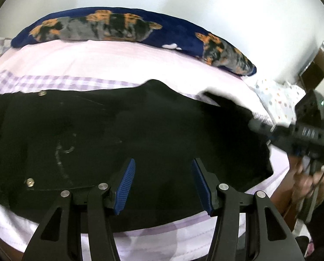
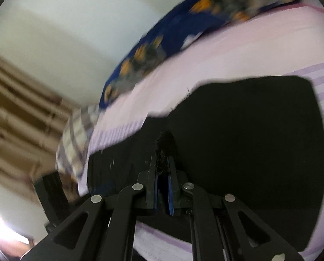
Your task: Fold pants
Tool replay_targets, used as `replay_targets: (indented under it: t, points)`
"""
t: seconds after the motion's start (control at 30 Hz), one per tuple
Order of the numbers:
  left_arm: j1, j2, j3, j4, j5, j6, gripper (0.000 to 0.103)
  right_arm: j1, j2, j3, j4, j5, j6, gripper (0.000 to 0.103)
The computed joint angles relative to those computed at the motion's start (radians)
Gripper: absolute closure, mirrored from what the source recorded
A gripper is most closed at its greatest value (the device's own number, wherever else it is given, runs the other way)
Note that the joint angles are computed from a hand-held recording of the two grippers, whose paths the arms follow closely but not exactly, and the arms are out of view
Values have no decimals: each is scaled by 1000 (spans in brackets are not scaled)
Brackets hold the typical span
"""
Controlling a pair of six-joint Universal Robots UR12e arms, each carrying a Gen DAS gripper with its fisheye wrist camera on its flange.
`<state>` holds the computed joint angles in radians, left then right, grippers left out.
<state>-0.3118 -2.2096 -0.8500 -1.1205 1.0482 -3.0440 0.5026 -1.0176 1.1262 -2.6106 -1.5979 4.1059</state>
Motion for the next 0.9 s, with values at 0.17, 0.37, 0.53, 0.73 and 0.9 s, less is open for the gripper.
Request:
replay_targets:
  t: [0.17, 0.37, 0.53, 0.73, 0.9]
  points:
    - [16, 11, -21, 24, -9, -30, 48, 18, 77, -109, 135, 95, -77, 95]
    - [22, 7, -18, 24, -32, -50, 48, 27, 107, -158, 212, 128, -121, 94]
    - [21, -1, -3, 2, -47, -53, 48, 27, 121, -184, 246, 152, -153, 81]
    - [25, -12, 21, -53, -91, -33, 48, 28, 90, -141, 147, 118, -133, 56]
    - [33, -46, 86, -209, -203, -3, 48, 28, 11, -25, 45, -54, -11, 49]
